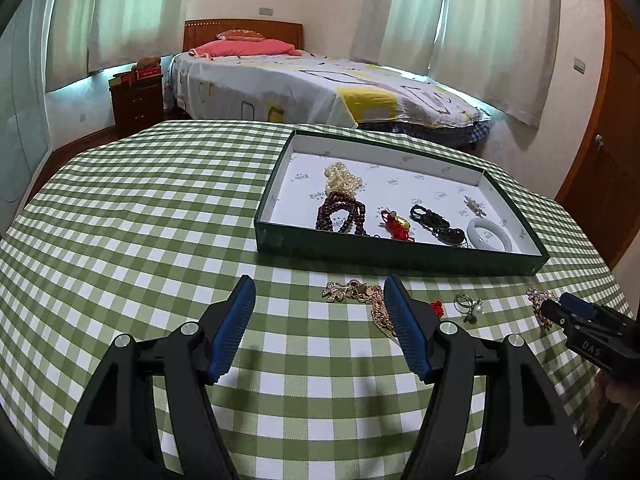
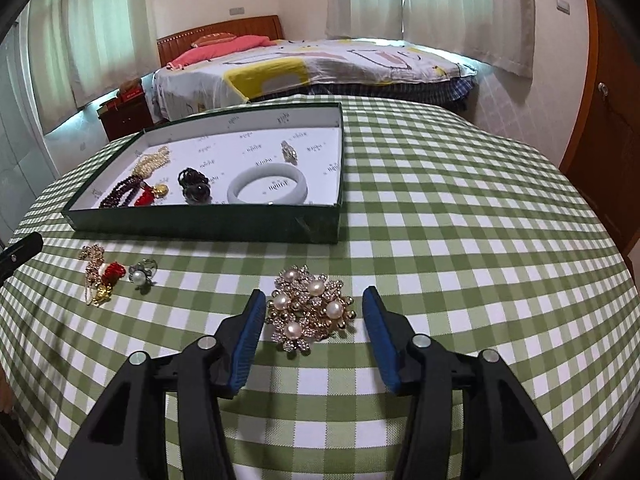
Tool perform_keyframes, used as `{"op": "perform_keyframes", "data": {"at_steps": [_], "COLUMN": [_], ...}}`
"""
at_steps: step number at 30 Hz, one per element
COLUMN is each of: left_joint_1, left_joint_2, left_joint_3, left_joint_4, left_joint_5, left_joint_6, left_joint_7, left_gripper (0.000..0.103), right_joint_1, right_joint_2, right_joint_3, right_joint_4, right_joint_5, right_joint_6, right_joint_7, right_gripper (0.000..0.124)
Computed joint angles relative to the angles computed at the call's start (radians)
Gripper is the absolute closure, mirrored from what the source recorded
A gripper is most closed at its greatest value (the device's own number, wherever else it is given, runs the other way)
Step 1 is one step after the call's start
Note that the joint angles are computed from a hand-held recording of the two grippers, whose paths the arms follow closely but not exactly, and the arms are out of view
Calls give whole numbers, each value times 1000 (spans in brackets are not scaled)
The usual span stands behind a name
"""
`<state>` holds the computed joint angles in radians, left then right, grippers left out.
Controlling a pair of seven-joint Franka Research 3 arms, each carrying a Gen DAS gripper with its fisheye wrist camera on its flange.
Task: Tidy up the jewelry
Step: 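Grasp the gold pearl flower brooch with the right tool while the left tool grasps the gold chain necklace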
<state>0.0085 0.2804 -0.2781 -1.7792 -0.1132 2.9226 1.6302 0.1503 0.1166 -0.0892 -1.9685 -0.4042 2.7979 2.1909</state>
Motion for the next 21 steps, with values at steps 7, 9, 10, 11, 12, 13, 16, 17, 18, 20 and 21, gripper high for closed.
{"op": "perform_keyframes", "data": {"at_steps": [7,9,10,11,12,13,16,17,18,20,21], "left_joint_1": [-4,-5,-7,-8,-9,-9,-9,-9,-9,-8,-8], "left_joint_2": [11,14,14,16,17,18,20,21,22,22,23], "left_joint_3": [1,2,3,4,5,5,4,4,3,1,2], "left_joint_4": [11,14,15,15,16,17,19,19,20,21,21], "left_joint_5": [4,6,8,9,11,12,13,13,14,13,14], "left_joint_6": [-18,-21,-22,-23,-24,-25,-27,-28,-28,-29,-28], "left_joint_7": [-3,-5,-8,-10,-13,-16,-18,-18,-19,-17,-17], "left_gripper": [38,38,38,38,38,38,38,38,38,38,38], "right_joint_1": [-8,-4,0,4,10,12,17,19,21,22,23], "right_joint_2": [22,29,35,39,41,43,46,46,44,43,41], "right_joint_3": [12,9,5,3,-1,-2,-6,-9,-9,-9,-10], "right_joint_4": [26,36,44,51,56,59,63,62,60,58,56], "right_joint_5": [94,102,94,88,77,74,66,59,56,52,46], "right_joint_6": [-28,-31,-39,-44,-50,-52,-49,-49,-47,-45,-44], "right_joint_7": [-72,-82,-83,-83,-76,-78,-76,-71,-69,-68,-66], "right_gripper": [73,73,73,74,76,77,78,78,79,79,79]}}
